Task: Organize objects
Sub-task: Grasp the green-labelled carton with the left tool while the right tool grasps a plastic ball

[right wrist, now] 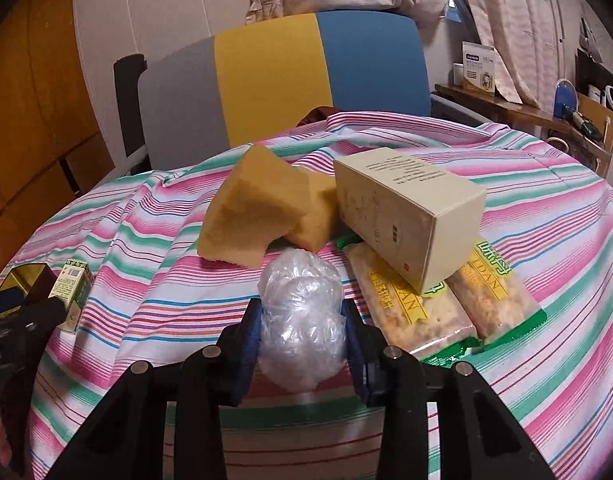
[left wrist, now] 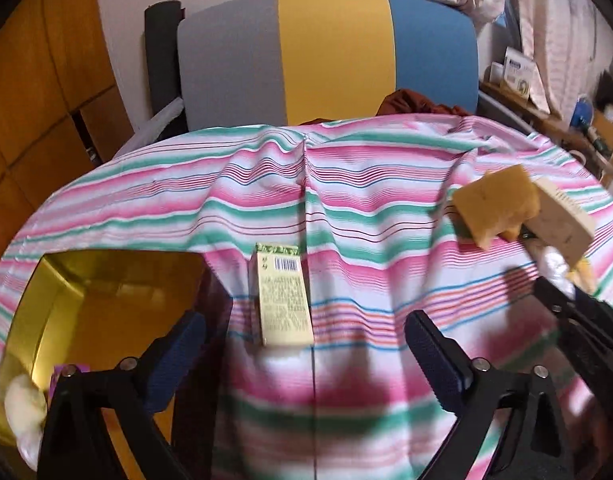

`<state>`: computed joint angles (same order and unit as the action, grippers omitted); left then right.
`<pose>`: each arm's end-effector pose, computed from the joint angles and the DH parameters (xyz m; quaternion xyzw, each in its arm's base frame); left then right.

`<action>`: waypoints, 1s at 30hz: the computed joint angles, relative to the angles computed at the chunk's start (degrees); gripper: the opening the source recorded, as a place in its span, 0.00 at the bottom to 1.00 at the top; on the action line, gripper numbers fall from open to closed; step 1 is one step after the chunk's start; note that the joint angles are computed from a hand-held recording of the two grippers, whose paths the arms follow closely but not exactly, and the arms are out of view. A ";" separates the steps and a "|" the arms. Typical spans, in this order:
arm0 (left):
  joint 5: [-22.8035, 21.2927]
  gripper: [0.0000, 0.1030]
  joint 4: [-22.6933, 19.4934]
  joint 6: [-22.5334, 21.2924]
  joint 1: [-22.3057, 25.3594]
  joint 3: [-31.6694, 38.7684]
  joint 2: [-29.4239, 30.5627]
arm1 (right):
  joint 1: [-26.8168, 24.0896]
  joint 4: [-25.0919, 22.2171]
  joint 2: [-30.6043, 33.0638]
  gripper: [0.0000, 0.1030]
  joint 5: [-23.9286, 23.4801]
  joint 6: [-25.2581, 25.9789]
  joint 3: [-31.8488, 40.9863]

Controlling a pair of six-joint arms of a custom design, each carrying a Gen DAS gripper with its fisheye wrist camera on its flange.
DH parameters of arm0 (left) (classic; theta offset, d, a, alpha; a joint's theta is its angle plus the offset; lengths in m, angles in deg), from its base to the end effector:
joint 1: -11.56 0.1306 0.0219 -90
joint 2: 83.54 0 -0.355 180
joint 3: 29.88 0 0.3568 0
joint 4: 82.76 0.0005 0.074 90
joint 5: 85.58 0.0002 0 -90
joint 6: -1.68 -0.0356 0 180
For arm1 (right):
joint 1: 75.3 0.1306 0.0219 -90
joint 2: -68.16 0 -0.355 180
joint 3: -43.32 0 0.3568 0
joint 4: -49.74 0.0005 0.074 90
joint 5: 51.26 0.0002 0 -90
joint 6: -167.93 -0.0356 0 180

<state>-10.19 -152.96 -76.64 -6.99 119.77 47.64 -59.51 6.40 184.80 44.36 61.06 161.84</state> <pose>0.6294 -0.2023 0.4256 0.0145 0.9379 0.0312 0.3452 0.5973 0.1648 0.3870 0.0287 0.9103 0.0725 0.4065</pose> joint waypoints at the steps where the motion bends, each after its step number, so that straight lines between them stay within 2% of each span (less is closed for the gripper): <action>1: -0.12 0.90 -1.72 -0.62 0.08 2.87 1.92 | -0.07 0.05 0.03 0.37 -0.16 -0.16 0.01; 3: -0.19 0.80 -4.02 -1.65 0.09 6.82 4.61 | -0.19 0.34 -0.06 0.37 -0.27 -0.35 -0.20; 7: -0.74 0.76 -5.03 -2.34 0.15 9.52 6.99 | -0.17 0.71 -0.05 0.37 -0.33 -0.44 -0.44; 10: -0.50 0.61 -5.79 -2.11 0.37 11.18 8.49 | -0.20 0.66 0.06 0.37 -0.38 -0.49 -0.40; 14: -3.00 0.51 0.57 -4.07 -0.01 4.44 5.39 | -0.16 0.86 -0.01 0.37 -0.06 -0.65 -0.64; 15: -3.22 0.41 1.99 -4.71 -0.07 2.98 4.66 | -0.14 0.87 -0.02 0.37 0.09 -0.69 -0.65; 16: -2.63 0.34 2.93 -5.17 -0.05 1.93 4.12 | -0.19 0.83 -0.01 0.37 0.07 -0.66 -0.62; 17: -1.75 0.32 3.59 -5.19 0.02 0.88 3.60 | -0.18 0.77 0.02 0.37 0.14 -0.68 -0.59; 20: -2.01 0.32 6.83 -5.73 -0.11 -3.49 1.37 | -0.10 0.98 -0.15 0.37 0.60 -0.84 -0.84; 22: -1.03 0.31 8.76 -4.48 0.05 -6.51 -0.59 | -0.11 1.31 -0.32 0.37 0.71 -0.82 -1.10; 24: 1.22 0.31 12.51 -1.92 0.36 -11.66 -4.04 | -0.11 1.58 -0.49 0.37 0.90 -0.72 -1.39; 26: 5.71 0.31 17.28 0.49 0.79 -17.65 -8.02 | -0.03 1.53 -0.47 0.37 1.07 -0.61 -1.38; 30: 9.55 0.29 21.62 1.45 0.42 -24.87 -12.52 | 0.09 2.01 -0.73 0.37 1.54 -0.32 -1.73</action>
<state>-0.65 -131.34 -75.18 -6.57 94.90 35.12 -59.42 8.40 184.07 45.89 60.74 160.11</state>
